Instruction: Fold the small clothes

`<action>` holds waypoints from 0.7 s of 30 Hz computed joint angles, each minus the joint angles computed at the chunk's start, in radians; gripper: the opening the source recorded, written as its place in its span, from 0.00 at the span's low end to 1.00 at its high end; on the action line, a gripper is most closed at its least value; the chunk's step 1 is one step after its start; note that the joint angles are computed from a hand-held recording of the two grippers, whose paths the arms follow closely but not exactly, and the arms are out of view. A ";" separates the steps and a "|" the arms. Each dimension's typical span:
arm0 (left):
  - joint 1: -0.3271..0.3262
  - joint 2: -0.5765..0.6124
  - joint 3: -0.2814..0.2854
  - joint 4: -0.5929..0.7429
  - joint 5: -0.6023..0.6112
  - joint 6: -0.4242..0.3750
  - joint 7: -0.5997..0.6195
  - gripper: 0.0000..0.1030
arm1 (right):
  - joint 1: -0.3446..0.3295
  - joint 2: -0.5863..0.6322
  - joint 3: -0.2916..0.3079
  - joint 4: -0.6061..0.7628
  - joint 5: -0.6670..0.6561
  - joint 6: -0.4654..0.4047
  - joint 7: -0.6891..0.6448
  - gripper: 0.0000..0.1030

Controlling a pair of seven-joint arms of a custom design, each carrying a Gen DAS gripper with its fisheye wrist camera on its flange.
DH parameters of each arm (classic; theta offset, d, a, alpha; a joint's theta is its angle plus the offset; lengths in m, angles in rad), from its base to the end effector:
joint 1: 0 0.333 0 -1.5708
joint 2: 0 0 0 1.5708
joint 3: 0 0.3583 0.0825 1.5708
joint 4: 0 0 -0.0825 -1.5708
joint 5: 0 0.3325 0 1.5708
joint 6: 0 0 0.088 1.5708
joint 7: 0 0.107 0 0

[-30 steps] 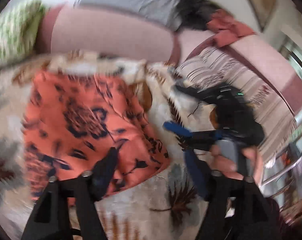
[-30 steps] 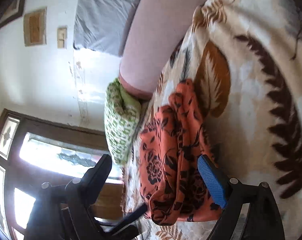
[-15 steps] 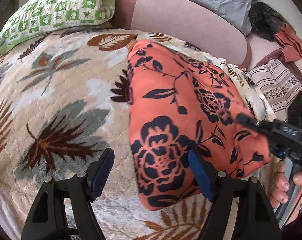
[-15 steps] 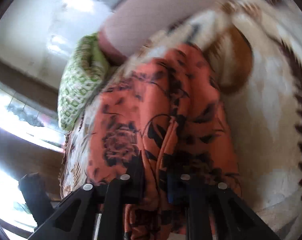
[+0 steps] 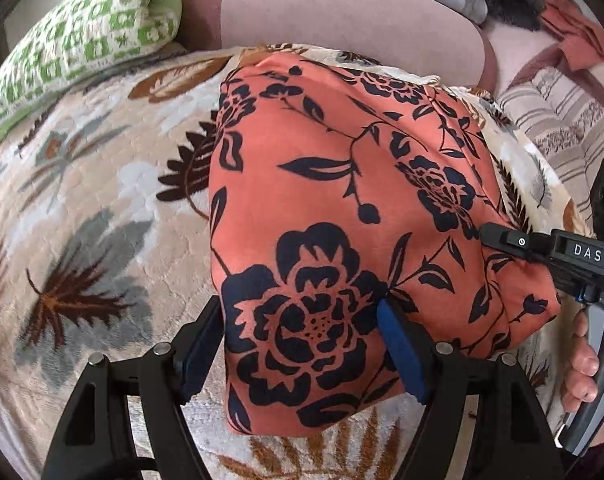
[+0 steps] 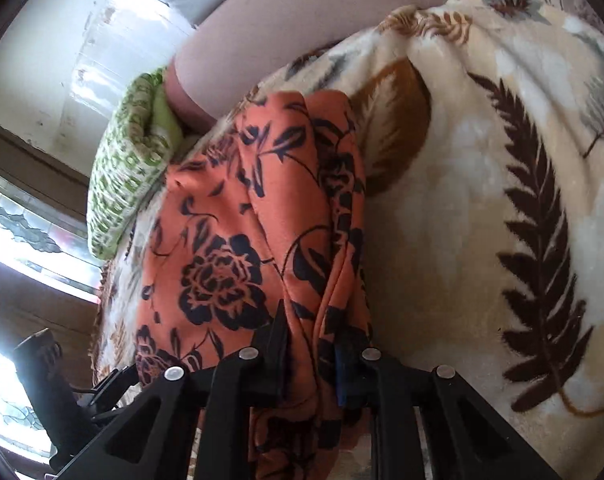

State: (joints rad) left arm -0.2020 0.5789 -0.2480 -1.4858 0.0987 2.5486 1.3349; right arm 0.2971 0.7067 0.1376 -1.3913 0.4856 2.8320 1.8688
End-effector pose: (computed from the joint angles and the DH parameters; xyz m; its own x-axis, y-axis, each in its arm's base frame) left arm 0.6690 -0.2744 0.4582 -0.2418 -0.9574 0.1581 -0.8776 0.1463 -0.4565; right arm 0.7102 0.2663 0.4313 -0.1306 -0.7754 -0.6178 -0.8211 0.4339 -0.3710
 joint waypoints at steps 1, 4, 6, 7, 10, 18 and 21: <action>0.009 0.007 -0.007 0.010 -0.012 -0.008 0.006 0.75 | -0.010 0.001 0.012 -0.002 0.011 0.005 -0.009 0.22; -0.001 -0.001 0.009 0.011 0.002 -0.008 -0.004 0.75 | -0.026 0.006 0.027 0.006 0.033 -0.011 -0.017 0.23; -0.041 -0.010 0.051 0.013 0.068 0.003 -0.041 0.75 | -0.032 0.013 0.026 0.011 0.039 -0.018 -0.023 0.24; -0.052 -0.018 0.062 0.006 0.093 0.013 -0.056 0.75 | -0.029 0.011 0.020 0.010 0.036 -0.021 -0.022 0.24; -0.082 -0.027 0.096 0.009 0.170 0.022 -0.104 0.75 | -0.021 -0.015 0.012 -0.005 0.013 -0.013 -0.003 0.25; -0.083 -0.009 0.091 0.053 0.233 -0.014 -0.124 0.75 | 0.162 -0.085 -0.225 -0.114 -0.133 0.197 0.132 0.25; -0.082 -0.006 0.090 0.053 0.240 -0.010 -0.125 0.75 | 0.190 -0.089 -0.267 -0.147 -0.151 0.296 0.205 0.25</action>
State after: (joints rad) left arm -0.2836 0.5726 -0.1584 -1.4325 0.3388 2.5390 1.2100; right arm 0.4871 0.6175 -0.1293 -1.5383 0.3349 3.1282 2.0736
